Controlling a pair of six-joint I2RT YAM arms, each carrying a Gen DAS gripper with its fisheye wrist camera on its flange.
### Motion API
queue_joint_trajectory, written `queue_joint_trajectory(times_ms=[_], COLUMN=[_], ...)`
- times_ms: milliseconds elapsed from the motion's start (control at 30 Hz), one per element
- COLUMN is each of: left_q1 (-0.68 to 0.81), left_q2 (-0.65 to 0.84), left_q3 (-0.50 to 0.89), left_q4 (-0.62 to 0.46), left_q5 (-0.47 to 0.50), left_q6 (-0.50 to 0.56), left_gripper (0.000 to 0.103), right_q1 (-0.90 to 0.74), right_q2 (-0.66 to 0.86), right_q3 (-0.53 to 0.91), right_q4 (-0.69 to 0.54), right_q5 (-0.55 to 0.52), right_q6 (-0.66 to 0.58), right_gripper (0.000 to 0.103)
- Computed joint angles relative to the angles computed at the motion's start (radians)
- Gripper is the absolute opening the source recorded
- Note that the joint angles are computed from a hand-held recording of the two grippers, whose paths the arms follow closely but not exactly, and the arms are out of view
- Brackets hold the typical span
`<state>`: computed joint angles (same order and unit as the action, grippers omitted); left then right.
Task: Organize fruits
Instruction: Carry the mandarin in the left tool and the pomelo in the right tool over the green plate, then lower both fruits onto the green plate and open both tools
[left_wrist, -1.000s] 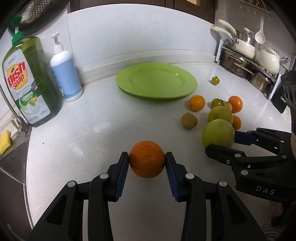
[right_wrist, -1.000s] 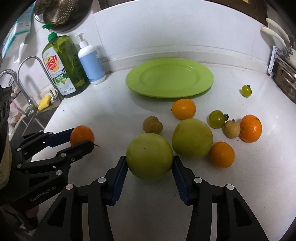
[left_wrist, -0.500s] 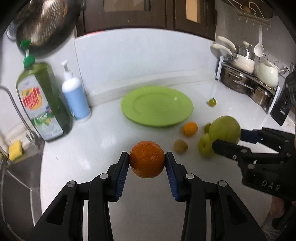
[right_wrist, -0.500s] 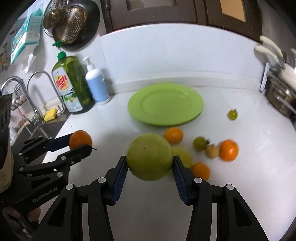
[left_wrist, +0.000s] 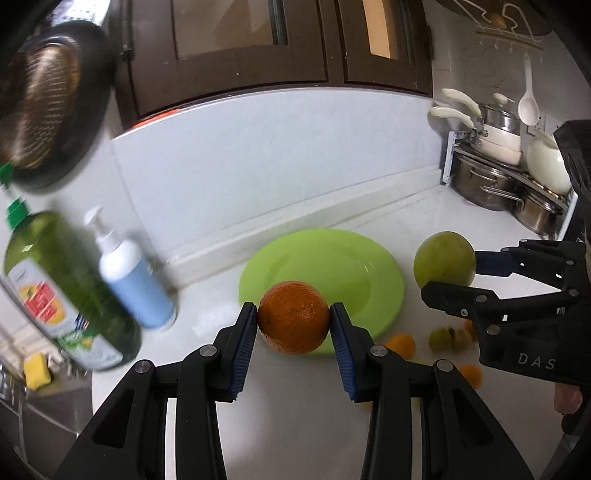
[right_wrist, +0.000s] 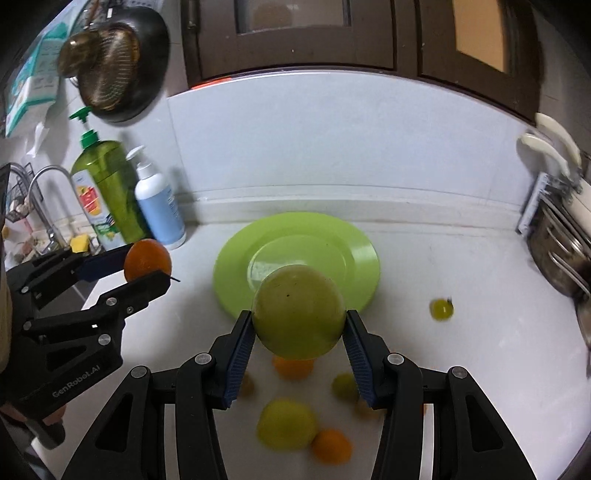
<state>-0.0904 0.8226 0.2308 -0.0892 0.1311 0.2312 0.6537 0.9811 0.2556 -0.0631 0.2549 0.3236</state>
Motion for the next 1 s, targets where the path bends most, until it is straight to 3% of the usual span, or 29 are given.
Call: queue_joint_trajectory(times_ms=[200, 500, 733, 1000], left_q1=[-0.030, -0.030, -0.033, -0.039], left_q2=[0.397, 0.806, 0.993, 1.072], left_q3=[0.165, 0.399, 0.535, 0.603], left_q4=[0.189, 0.247, 0.217, 0.194], left_q5=[-0.015, -0.006, -0.014, -0.016], left_q6=[-0.019, -0.008, -0.005, -0.006], left_gripper=[0.040, 0.040, 0.040, 0.040], right_q1=[-0.215, -0.319, -0.349, -0.349], right_q2=[0.307, 0.662, 0.853, 0.964], right_q3=[0.161, 0.387, 0.520, 0.611], right_q4=[0.110, 0.150, 0.145, 0.128], right_q5=[-0.171, -0.250, -0.288, -0.290], right_q6=[-0.151, -0.258, -0.296, -0.313], right_gripper=[0.050, 0.050, 0.050, 0.050])
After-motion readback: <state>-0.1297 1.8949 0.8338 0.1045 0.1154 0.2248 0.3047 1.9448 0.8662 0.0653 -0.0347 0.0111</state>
